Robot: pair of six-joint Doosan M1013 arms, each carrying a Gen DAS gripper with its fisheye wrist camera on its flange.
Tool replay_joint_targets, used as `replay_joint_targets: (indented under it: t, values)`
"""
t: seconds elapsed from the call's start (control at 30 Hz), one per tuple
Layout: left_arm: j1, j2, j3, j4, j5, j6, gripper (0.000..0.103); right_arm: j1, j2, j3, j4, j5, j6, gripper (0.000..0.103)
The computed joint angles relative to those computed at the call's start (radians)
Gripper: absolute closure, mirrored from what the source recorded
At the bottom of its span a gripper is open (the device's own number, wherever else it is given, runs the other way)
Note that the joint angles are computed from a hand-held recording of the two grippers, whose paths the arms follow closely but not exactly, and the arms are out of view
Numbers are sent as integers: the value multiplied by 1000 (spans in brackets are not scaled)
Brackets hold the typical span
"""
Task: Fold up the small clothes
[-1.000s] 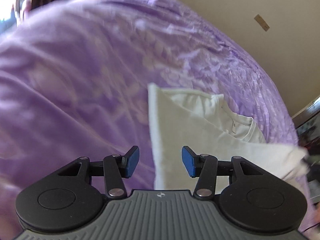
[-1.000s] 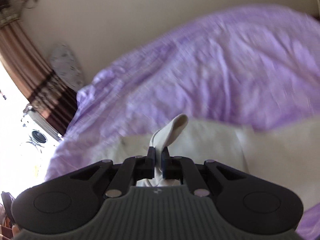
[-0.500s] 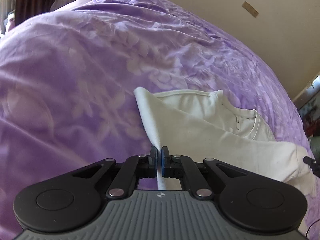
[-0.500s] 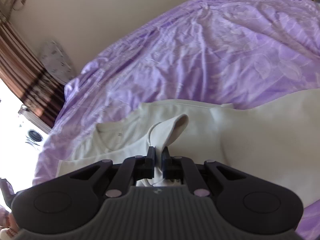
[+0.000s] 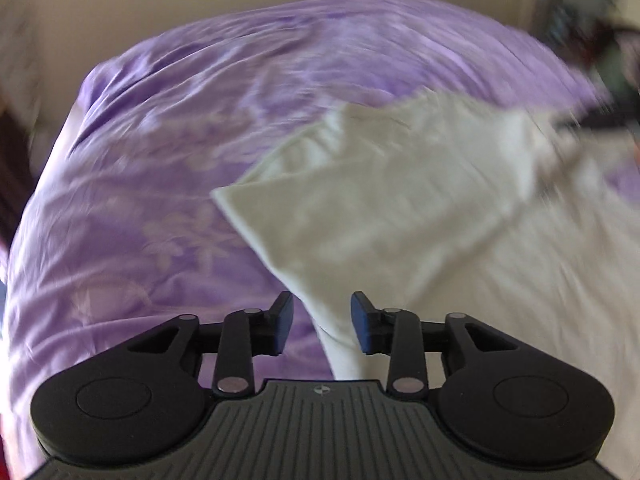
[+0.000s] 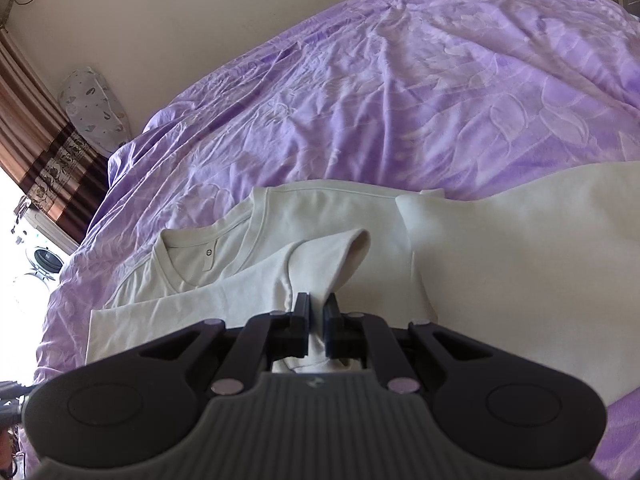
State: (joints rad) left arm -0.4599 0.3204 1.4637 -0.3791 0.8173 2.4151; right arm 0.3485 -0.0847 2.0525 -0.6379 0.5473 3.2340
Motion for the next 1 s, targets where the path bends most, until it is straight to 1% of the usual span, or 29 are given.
replay_joint_targets:
  t: [0.03, 0.1, 0.17, 0.2, 0.27, 0.3, 0.33, 0.37, 0.43, 0.53, 0.57, 0.6, 0.63, 0.67, 0.73, 0.77, 0.9, 0.97, 1.0]
  values:
    - [-7, -12, 22, 12, -14, 40, 55, 1, -1, 1, -1, -1, 2, 101]
    - [-27, -29, 65, 68, -55, 84, 51, 5, -4, 2, -7, 0, 12, 101]
    - [-49, -33, 92, 146, -84, 82, 51, 7, -7, 6, -11, -5, 25, 101]
    - [-60, -35, 107, 189, -112, 73, 51, 8, -9, 7, -11, -5, 29, 101]
    - [-78, -41, 143, 261, -200, 37, 51, 10, -8, 7, -9, -1, 30, 101]
    - [-84, -39, 149, 283, -227, -1, 55, 11, -6, 5, -6, 2, 28, 101]
    - [-86, -36, 152, 290, -249, -28, 67, 10, -4, 2, 2, 7, 19, 101]
    - [-87, -35, 153, 280, -263, -38, 72, 9, -1, -2, 12, 13, 8, 101]
    - [-81, -33, 147, 228, -260, -23, 94, 9, 3, -10, 19, 20, -8, 101]
    - [-59, -48, 154, 153, -279, 56, 96, 14, -6, -15, -9, 15, 5, 101]
    - [-49, -47, 148, 143, -271, 61, 97, 17, -16, -11, -39, 2, 31, 101]
    - [-41, -43, 141, 156, -258, 40, 97, 20, -25, -7, -69, -8, 54, 102]
    - [-33, -38, 134, 160, -244, 25, 97, 22, -29, -7, -74, -5, 46, 102]
    - [-27, -36, 132, 148, -230, 29, 97, 23, -26, -15, -49, 19, 6, 102]
    - [-28, -39, 145, 145, -244, 38, 97, 19, -10, -20, 20, 54, -66, 102]
    - [-32, -38, 150, 151, -250, 34, 97, 12, -4, -12, 52, 49, -82, 102]
    - [-38, -28, 150, 190, -230, -5, 96, -4, 18, 23, 148, 41, -96, 102]
    - [-29, -19, 131, 179, -182, -27, 93, -8, 19, 36, 169, 27, -98, 101]
    - [-25, -18, 125, 171, -168, -32, 89, -10, 18, 39, 175, 26, -99, 100]
